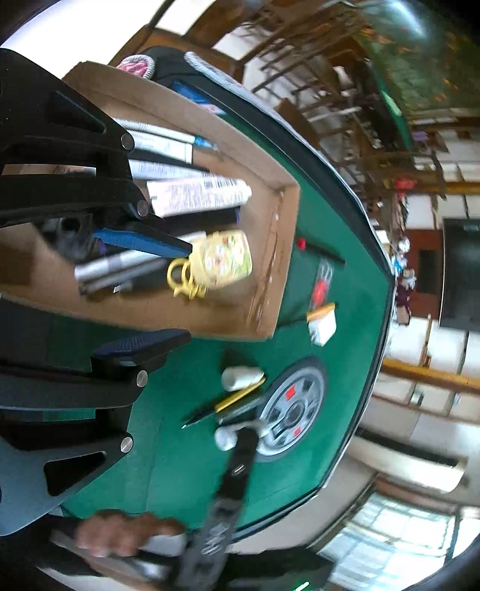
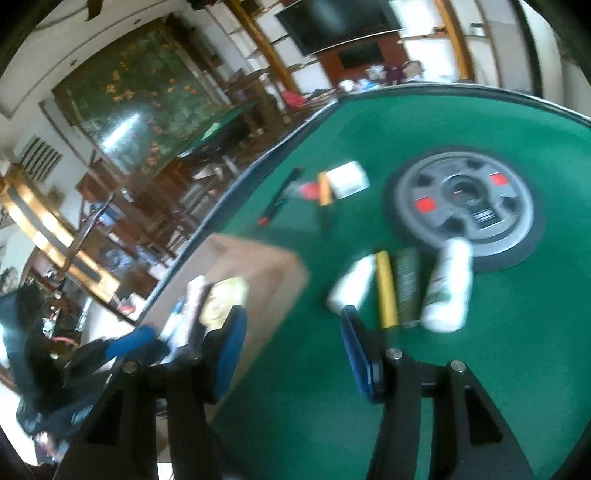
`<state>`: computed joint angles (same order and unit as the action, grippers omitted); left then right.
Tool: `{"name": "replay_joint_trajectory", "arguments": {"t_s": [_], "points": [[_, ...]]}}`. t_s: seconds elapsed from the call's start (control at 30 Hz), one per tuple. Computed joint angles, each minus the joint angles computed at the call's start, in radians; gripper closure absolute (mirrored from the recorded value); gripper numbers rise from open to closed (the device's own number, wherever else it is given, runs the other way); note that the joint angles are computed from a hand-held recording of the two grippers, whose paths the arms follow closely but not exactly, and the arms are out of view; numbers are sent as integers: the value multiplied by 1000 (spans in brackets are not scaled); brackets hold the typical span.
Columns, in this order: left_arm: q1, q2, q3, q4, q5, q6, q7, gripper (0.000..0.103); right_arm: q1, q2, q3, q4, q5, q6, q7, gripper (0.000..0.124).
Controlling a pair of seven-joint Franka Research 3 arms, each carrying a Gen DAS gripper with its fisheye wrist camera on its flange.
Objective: Organize rigid objects
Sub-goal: 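Grasp the white bottle with the right tool while the left grasps the yellow pen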
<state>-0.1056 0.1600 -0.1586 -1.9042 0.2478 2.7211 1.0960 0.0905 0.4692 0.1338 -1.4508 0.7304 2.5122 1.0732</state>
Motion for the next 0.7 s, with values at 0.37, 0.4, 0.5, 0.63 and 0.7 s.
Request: {"name": "replay_joint_trajectory", "arguments": {"t_s": [0.37, 0.4, 0.5, 0.63, 0.7], "points": [[-66, 59, -2, 76, 171, -58, -83, 64, -41, 72, 16, 35, 66, 72, 7, 71], [-71, 71, -4, 91, 172, -66, -81, 64, -36, 71, 3, 32, 49, 77, 28, 71], [-67, 110, -23, 130, 117, -80, -32, 64, -36, 75, -16, 30, 14, 97, 87, 71], [-48, 180, -59, 207, -17, -115, 65, 64, -62, 81, -18, 31, 21, 104, 147, 71], [-45, 225, -71, 261, -66, -149, 105, 64, -71, 81, -23, 25, 24, 118, 186, 71]]}}
